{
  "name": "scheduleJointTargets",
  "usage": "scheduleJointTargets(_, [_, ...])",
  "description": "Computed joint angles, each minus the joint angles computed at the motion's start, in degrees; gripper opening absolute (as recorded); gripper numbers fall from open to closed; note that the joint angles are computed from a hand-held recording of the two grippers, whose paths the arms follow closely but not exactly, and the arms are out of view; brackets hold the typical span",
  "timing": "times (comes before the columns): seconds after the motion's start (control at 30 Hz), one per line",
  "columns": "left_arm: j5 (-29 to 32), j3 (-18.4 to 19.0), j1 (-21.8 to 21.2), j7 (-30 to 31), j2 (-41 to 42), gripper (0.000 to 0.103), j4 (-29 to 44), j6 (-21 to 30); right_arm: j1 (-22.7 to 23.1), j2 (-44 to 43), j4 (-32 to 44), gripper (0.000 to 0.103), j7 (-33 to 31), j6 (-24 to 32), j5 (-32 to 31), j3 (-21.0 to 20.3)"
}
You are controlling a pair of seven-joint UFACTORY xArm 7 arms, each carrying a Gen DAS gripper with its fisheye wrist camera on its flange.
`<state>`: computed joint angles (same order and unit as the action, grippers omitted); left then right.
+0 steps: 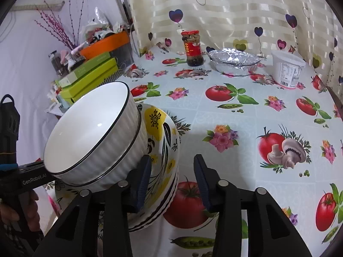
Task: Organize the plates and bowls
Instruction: 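Lower the floral plate onto the white plate stack and open both tools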
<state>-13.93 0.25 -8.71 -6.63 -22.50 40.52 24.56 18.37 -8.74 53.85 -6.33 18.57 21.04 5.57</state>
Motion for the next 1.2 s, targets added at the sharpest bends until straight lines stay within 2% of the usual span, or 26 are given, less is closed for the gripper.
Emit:
scheduleJointTargets(0.07, [0.24, -0.14, 0.20, -0.34, -0.62, 0.028, -0.41, -0.01, -0.18, -0.92, -0.84, 0.044, 0.74, -0.48, -0.69, 0.19])
scheduleJointTargets(0.23, [1.42, -0.68, 0.85, -1.55, -3.20, 0.031, -2.11, -0.54, 0.10, -2.79, -2.44, 0.049, 2.04, -1.15, -1.55, 0.15])
scheduleJointTargets(0.37, [5.15, -3.07, 2.85, -4.75, -6.64, 0.043, -4.16, -1.48, 0.43, -5.29, -4.51, 0.057, 3.38, -2.29, -2.85, 0.05])
scheduleJointTargets(0.5, [6.63, -3.39, 2.15, -6.25, -10.56, 0.043, -6.36, -1.88, 1.86, -8.36, -6.95, 0.065, 2.89, -3.55, -2.80, -0.64])
scheduleJointTargets(0.6, [8.25, -4.47, 2.52, -7.94, -13.28, 0.043, -7.91, -1.92, 2.48, -10.95, -9.11, 0.066, 3.51, -4.73, -3.71, -0.72])
scheduleJointTargets(0.8, [13.34, -8.80, 4.71, -13.69, -18.94, 0.044, -12.33, -1.96, 1.31, -16.25, -13.81, 0.072, 7.38, -5.25, -8.52, 1.00])
scheduleJointTargets(0.93, [18.32, -13.18, 7.07, -18.07, -22.32, 0.044, -15.46, -2.02, 1.32, -19.18, -16.98, 0.074, 8.79, -5.36, -11.05, 1.30])
scheduleJointTargets(1.0, [18.40, -12.41, 5.37, -18.77, -22.77, 0.044, -16.55, -1.91, -0.89, -20.68, -18.77, 0.075, 10.94, -5.54, -13.94, 3.28])
scheduleJointTargets(1.03, [19.19, -13.37, 5.77, -19.82, -23.30, 0.044, -17.18, -2.04, -1.60, -21.42, -19.64, 0.075, 11.87, -5.38, -15.14, 3.94])
scheduleJointTargets(1.2, [20.79, -14.21, 3.78, -22.00, -23.47, 0.044, -19.41, -2.77, -0.84, -23.75, -22.94, 0.076, 14.17, -4.84, -16.48, 3.19])
